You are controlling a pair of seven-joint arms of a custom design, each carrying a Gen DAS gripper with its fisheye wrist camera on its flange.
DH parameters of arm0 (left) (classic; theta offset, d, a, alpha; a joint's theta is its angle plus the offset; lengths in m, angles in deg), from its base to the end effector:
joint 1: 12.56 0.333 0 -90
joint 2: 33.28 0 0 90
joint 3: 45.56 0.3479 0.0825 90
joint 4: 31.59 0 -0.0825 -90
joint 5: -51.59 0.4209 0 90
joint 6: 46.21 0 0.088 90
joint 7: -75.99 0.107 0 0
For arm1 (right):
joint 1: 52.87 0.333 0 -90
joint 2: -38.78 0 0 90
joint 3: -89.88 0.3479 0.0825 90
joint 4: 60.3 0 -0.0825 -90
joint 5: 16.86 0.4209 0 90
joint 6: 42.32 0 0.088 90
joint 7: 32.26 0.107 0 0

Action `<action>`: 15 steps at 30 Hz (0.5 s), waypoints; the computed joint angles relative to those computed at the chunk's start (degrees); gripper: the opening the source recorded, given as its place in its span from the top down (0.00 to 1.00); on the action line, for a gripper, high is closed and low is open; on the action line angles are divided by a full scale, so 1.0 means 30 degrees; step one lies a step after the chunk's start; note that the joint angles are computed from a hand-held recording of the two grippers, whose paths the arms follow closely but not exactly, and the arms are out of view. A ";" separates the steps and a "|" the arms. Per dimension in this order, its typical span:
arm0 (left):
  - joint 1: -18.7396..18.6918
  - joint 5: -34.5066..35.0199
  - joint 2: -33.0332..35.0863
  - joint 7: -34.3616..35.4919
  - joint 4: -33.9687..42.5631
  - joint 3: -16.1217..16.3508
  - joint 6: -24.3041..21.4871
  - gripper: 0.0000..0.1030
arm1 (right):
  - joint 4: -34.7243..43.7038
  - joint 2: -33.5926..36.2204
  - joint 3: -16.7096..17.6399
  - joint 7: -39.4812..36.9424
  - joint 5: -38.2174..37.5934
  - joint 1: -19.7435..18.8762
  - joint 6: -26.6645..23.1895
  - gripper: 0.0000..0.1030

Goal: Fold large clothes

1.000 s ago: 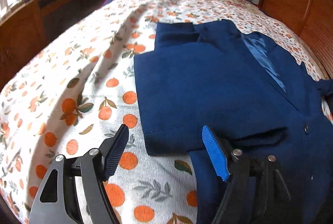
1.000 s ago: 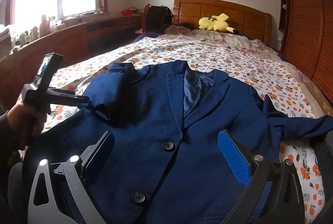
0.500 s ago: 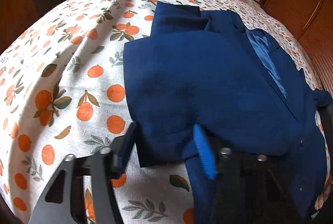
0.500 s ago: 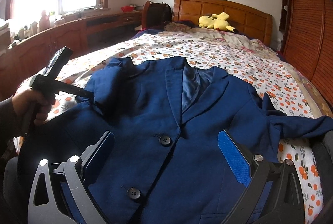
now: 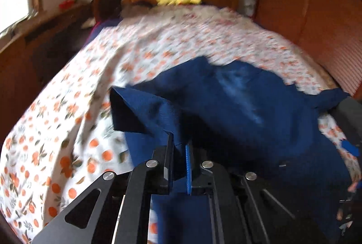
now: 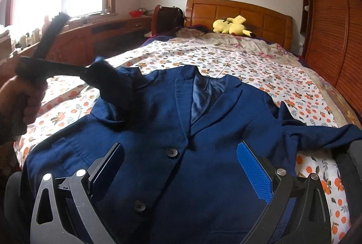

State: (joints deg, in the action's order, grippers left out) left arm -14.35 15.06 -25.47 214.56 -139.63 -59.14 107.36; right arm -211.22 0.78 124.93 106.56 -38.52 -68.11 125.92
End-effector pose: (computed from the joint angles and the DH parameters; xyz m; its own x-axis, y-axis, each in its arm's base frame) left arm 0.6582 -0.1539 0.5227 -0.5958 -0.8020 0.0428 -0.5815 0.3940 -0.7118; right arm 0.3935 0.1933 0.5163 -0.1126 -0.9935 0.0168 -0.5618 0.0497 -0.8258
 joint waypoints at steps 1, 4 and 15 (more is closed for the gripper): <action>0.0016 -0.0731 -0.0485 0.0684 -0.0370 -0.0268 0.0006 0.92 | -0.0118 -0.0145 -0.0108 -0.0005 0.0018 0.0059 0.0002 0.06; -0.0554 -0.3066 -0.2042 0.2949 -0.1756 -0.0370 -0.0111 0.92 | -0.0403 -0.0442 -0.0402 -0.0104 0.0133 0.0218 -0.0141 0.06; -0.3374 -0.4839 -0.3881 0.4961 -0.4952 0.1135 0.0036 0.86 | -0.1177 -0.1295 -0.1205 -0.0569 0.0786 0.0686 -0.0347 0.06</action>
State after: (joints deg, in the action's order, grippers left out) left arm -24.48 0.55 -37.11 229.44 -154.48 -55.74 107.47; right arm -214.75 -3.11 121.31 104.86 -36.16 -66.05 124.88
